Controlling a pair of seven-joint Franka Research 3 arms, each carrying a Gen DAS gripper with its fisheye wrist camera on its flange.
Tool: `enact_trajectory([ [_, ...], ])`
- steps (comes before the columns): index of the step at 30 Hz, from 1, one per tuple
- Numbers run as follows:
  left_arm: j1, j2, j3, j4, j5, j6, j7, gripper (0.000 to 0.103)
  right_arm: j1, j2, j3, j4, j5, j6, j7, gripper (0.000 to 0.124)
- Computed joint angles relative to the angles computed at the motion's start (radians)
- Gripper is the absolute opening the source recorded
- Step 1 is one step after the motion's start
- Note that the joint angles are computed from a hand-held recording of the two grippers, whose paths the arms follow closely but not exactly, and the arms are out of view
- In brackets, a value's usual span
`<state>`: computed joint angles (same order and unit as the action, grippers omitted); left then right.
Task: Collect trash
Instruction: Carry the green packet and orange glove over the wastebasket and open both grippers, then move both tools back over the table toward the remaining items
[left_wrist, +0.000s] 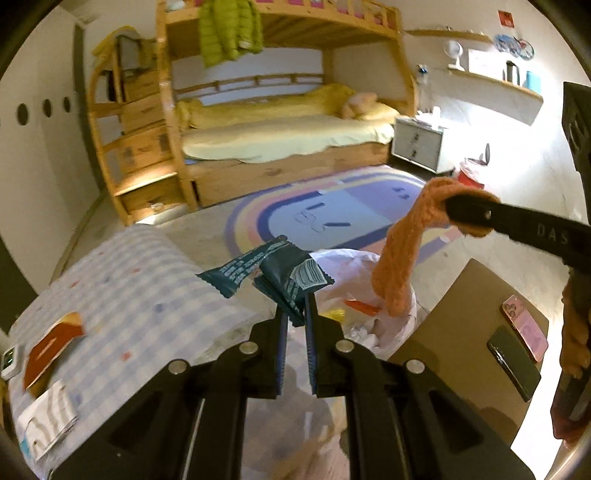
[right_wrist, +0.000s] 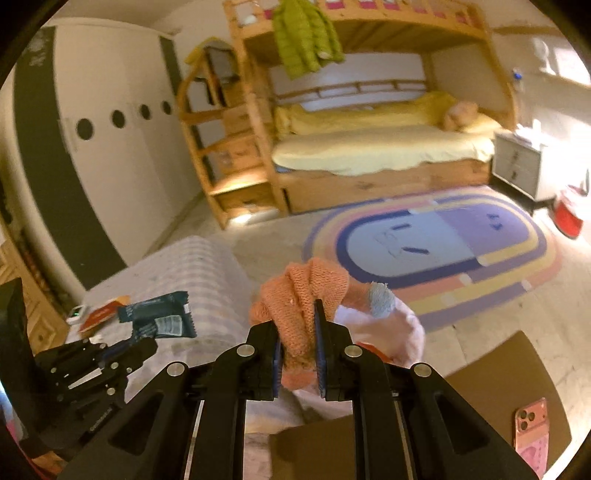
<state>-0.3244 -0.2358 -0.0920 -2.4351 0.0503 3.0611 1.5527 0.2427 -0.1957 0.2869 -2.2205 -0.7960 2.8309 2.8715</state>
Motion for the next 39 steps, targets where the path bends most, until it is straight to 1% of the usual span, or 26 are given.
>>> enact_trajectory([
  [1,-0.030,0.030,0.020,0.026,-0.026,-0.009,0.028,0.008,0.000,0.008,-0.009,-0.002,0.012,0.000,-0.014,0.015],
  [2,-0.078,0.065,0.053,0.066,-0.088,-0.046,0.087,0.008,0.000,0.017,-0.016,0.001,0.023,-0.002,-0.027,0.015],
  [3,-0.096,0.076,0.058,0.078,-0.137,-0.054,0.126,0.009,0.001,0.026,-0.025,0.003,0.036,-0.001,-0.040,0.015],
  [5,-0.117,0.121,0.062,0.116,-0.218,-0.030,0.208,0.010,0.000,0.048,-0.042,0.009,0.054,-0.003,-0.055,0.015],
  [8,-0.106,0.183,0.037,0.178,-0.279,-0.054,0.279,0.010,0.005,0.083,-0.069,0.028,0.077,-0.007,-0.075,0.015],
  [11,-0.081,0.239,0.009,0.241,-0.386,-0.100,0.360,0.010,0.015,0.119,-0.099,0.047,0.097,-0.007,-0.094,0.018],
  [13,-0.056,0.270,-0.014,0.274,-0.410,-0.121,0.376,0.019,0.025,0.136,-0.118,0.051,0.112,0.000,-0.107,0.019],
  [14,-0.043,0.285,-0.025,0.288,-0.407,-0.128,0.372,0.023,0.028,0.159,-0.129,0.063,0.129,0.000,-0.122,0.019],
  [15,-0.031,0.295,-0.033,0.300,-0.391,-0.132,0.357,0.034,0.034,0.170,-0.139,0.069,0.138,-0.003,-0.129,0.019],
  [16,-0.020,0.303,-0.041,0.305,-0.373,-0.129,0.338,0.043,0.038,0.182,-0.151,0.072,0.151,0.001,-0.140,0.019],
  [19,0.021,0.308,-0.074,0.314,-0.383,-0.126,0.321,0.052,0.059,0.214,-0.174,0.087,0.212,-0.004,-0.189,0.020],
  [20,0.036,0.302,-0.085,0.311,-0.393,-0.125,0.318,0.053,0.067,0.221,-0.180,0.094,0.228,-0.011,-0.203,0.023],
  [22,0.066,0.281,-0.103,0.294,-0.397,-0.113,0.297,0.056,0.080,0.224,-0.191,0.097,0.258,-0.021,-0.226,0.038],
  [23,0.079,0.266,-0.112,0.284,-0.394,-0.108,0.284,0.056,0.087,0.218,-0.196,0.095,0.241,-0.023,-0.209,0.048],
  [24,0.091,0.245,-0.118,0.269,-0.404,-0.099,0.282,0.059,0.093,0.204,-0.196,0.089,0.227,-0.026,-0.196,0.049],
  [25,0.098,0.226,-0.119,0.254,-0.406,-0.090,0.276,0.062,0.096,0.190,-0.193,0.080,0.222,-0.028,-0.186,0.049],
  [28,0.105,0.153,-0.101,0.187,-0.352,-0.057,0.206,0.063,0.088,0.150,-0.180,0.049,0.212,-0.008,-0.144,0.049],
  [29,0.099,0.119,-0.086,0.154,-0.355,-0.051,0.198,0.063,0.084,0.127,-0.169,0.032,0.198,0.002,-0.121,0.049],
  [31,0.108,0.066,-0.077,0.106,-0.300,-0.051,0.124,0.064,0.071,0.092,-0.142,0.011,0.184,0.007,-0.100,0.049],
  [33,0.101,0.013,-0.056,0.054,-0.276,-0.045,0.089,0.064,0.065,0.059,-0.114,-0.005,0.187,0.003,-0.103,0.049],
  [37,0.115,-0.094,-0.035,-0.038,-0.200,-0.055,-0.011,0.064,0.061,0.036,-0.062,0.000,0.200,-0.014,-0.127,0.049],
  [39,0.155,-0.161,-0.051,-0.088,-0.142,-0.057,-0.073,0.064,0.072,0.036,-0.038,0.013,0.204,-0.021,-0.148,0.049],
])
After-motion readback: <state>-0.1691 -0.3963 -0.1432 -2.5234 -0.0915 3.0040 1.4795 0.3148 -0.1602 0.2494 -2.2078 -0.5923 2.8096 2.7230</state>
